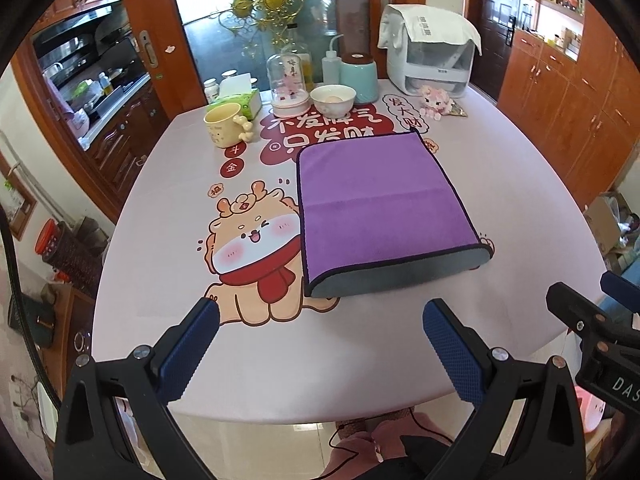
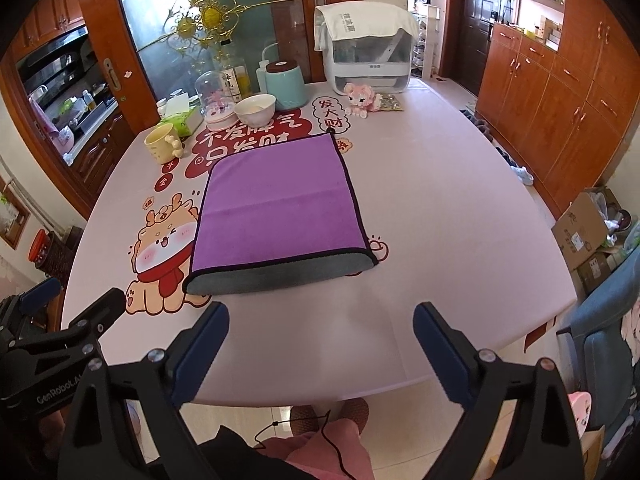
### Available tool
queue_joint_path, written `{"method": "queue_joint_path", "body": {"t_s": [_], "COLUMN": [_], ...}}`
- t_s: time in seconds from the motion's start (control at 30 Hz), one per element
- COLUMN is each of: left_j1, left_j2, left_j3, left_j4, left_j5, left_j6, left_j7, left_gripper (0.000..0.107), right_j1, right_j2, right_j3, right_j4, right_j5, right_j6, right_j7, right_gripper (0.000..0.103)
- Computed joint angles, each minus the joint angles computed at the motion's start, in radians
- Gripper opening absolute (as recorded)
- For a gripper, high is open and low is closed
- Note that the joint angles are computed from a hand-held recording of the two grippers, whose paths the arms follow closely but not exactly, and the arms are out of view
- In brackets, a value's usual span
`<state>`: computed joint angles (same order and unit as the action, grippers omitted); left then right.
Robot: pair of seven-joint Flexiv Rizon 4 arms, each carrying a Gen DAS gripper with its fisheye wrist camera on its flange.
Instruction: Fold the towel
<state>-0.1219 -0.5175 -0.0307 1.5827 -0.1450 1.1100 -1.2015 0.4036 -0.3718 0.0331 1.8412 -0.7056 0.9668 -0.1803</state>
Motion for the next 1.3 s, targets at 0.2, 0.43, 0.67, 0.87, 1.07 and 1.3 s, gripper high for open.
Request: {"method": "queue_joint_path", "body": {"t_s": [0.2, 0.43, 0.67, 0.87, 1.07, 1.3], "left_j1": [0.015, 0.023, 0.024, 0.027, 0.031, 0.031], "left_j2": [-0.027, -0.073, -0.153, -0.237, -0.318, -0.403], "left_j3": [-0.007, -0.015, -0.025, -0.046, -0.069, -0.078], "left_j4": [-0.032, -0.091, -0.200, -0.302, -0.390, -0.478], "left_j5": [-0.005, -0.026, -0.037, -0.067, -0.082, -0.100], "left_j6": [-0.025, -0.052, -0.122, -0.158, -0.188, -0.229], "left_j7": [0.036, 0.064, 0.083, 0.115, 0.176, 0.240], "left_gripper": [0.101, 0.101, 0.101, 0.101, 0.101, 0.101], "right_j1": [0.007, -0.004, -0.045, -0.073, -0.098, -0.120], "right_j2": [-0.017, -0.043, -0.093, -0.147, -0.213, -0.282], "right_j3": [-0.010, -0.043, -0.075, -0.094, -0.096, -0.100], "right_j4": [0.000, -0.001, -0.018, -0.046, -0.083, -0.103], "right_j5": [-0.026, -0.069, -0.083, -0.030, 0.055, 0.120], "right_j6": [0.028, 0.083, 0.195, 0.274, 0.335, 0.417], "right_j7": [0.021, 0.027, -0.061, -0.181, -0.359, -0.567], "right_gripper": [0.092, 0.090, 0.086, 0.085, 0.084, 0.083]}}
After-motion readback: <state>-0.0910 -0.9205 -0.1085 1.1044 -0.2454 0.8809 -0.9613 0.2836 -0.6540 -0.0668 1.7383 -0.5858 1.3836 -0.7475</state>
